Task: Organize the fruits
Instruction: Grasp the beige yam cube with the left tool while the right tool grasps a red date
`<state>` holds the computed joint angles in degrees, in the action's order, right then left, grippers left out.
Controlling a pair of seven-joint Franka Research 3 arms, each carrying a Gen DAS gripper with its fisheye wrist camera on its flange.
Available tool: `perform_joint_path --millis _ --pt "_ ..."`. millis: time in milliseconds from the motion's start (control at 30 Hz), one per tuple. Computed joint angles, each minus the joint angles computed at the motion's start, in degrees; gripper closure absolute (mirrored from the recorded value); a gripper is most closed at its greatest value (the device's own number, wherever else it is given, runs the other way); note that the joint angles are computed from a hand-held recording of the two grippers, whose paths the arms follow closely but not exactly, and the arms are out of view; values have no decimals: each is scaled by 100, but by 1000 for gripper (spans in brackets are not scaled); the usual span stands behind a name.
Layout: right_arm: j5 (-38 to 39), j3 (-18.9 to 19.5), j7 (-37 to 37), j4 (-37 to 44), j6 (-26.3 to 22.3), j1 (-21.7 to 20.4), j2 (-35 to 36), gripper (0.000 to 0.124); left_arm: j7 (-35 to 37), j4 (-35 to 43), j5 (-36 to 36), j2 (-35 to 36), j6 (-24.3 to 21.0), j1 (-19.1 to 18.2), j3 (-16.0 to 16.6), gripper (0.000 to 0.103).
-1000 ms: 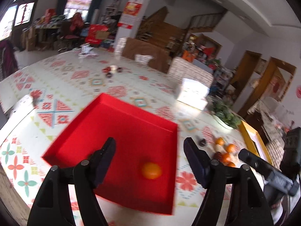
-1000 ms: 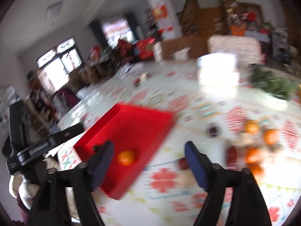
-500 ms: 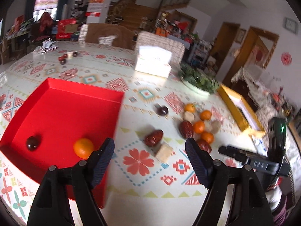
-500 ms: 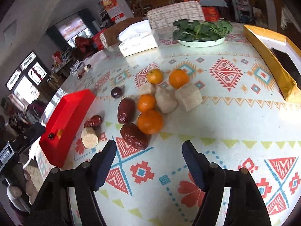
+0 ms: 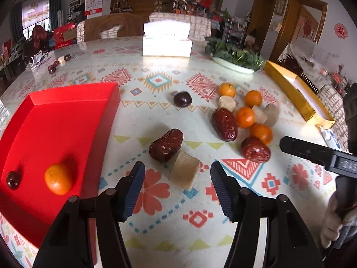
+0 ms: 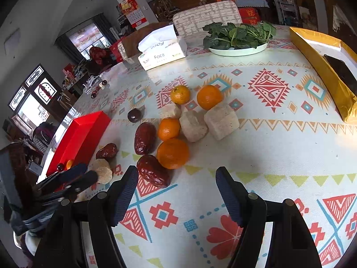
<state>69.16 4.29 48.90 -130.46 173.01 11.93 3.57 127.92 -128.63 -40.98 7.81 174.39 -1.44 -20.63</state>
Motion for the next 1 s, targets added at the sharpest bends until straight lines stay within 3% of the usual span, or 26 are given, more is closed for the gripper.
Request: perform_joint_path --millis 100,167,233,400,567,667,733,1000 --pt "-155 -7 70 21 -94 0 48 47 -262 121 330 159 0 -54 52 46" --pt "-266 5 137 47 -136 5 100 47 -458 158 618 221 -32 -64 77 69" --pt "-400 17 234 64 -128 8 146 47 -464 193 691 275 -87 42 -27 77" --pt "-1088 50 734 87 -25 59 245 47 -57 165 254 257 -51 415 -435 78" --pt "-2109 17 1533 113 179 201 384 49 497 159 -518 137 -199 476 -479 78" --pt "-3451 -291 2676 32 338 509 441 68 909 106 -1023 5 -263 406 -412 78" --pt "-3929 -359 3092 -14 396 578 452 81 1171 59 -1338 -88 -283 333 -348 78" --pt "-3138 404 2492 -168 469 64 275 98 2431 -115 -2895 -614 -643 47 75 78"
